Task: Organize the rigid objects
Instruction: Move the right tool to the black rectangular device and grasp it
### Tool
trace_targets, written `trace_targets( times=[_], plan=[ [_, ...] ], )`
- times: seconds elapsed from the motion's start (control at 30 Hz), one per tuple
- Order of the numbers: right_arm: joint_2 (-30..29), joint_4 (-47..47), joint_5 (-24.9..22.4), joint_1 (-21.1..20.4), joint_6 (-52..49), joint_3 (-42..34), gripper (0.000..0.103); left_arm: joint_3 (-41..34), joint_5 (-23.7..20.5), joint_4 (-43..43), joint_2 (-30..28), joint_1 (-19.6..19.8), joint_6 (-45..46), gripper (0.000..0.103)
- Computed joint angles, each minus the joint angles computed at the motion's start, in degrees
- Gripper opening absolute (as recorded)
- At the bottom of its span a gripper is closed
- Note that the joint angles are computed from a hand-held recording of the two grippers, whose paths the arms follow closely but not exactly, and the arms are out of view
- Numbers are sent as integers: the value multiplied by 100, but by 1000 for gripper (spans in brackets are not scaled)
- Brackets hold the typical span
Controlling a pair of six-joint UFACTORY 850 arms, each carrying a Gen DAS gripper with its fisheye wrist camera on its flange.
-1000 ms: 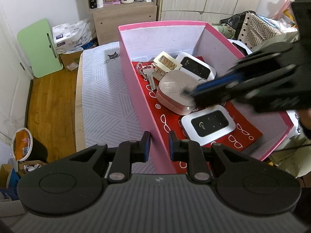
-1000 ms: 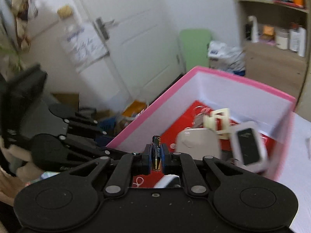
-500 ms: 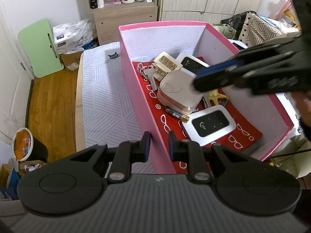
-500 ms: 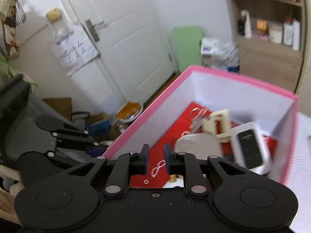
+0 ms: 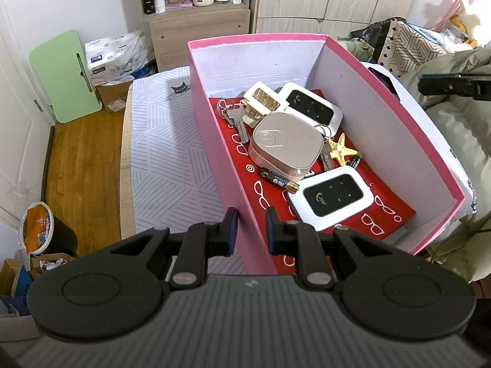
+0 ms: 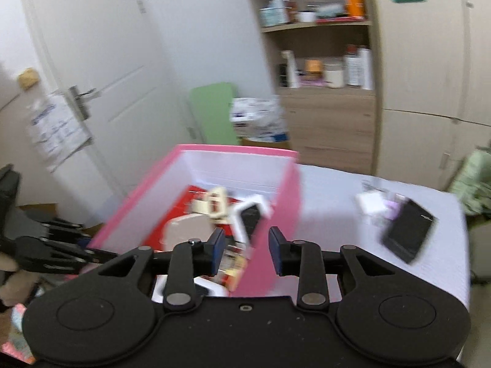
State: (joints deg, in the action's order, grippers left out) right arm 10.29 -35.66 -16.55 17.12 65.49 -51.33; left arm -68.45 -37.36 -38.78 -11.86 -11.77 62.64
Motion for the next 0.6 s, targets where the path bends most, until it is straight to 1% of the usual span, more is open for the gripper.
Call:
trace_targets(
  times=[0.07, 0.13, 0.23, 0.3, 0.33, 0.47, 0.6],
  plan=[
    [102, -173, -152, -46, 271, 137, 46, -22, -52, -34, -21, 25, -2, 17],
    [161, -481, -312, -82, 611, 250, 49, -33, -84, -61, -33, 41, -12, 17],
    [132, -1222, -758, -70, 1293, 341, 54, -39, -88, -64, -41, 40, -34, 17],
    [124, -1566, -923, -144, 1690, 437, 64, -39, -80, -60, -47, 42, -23, 17],
    [97, -1703, -967, -203, 1876, 482, 65, -44, -78, -48, -51, 39, -32, 17],
    [-6, -2131, -857, -466, 2549, 701, 73, -38, -76, -49, -45, 38, -41, 17],
    [-278, -2450, -606, -739, 3183, 758, 74, -35, -72, -71, -44, 39, -7, 17]
  ],
)
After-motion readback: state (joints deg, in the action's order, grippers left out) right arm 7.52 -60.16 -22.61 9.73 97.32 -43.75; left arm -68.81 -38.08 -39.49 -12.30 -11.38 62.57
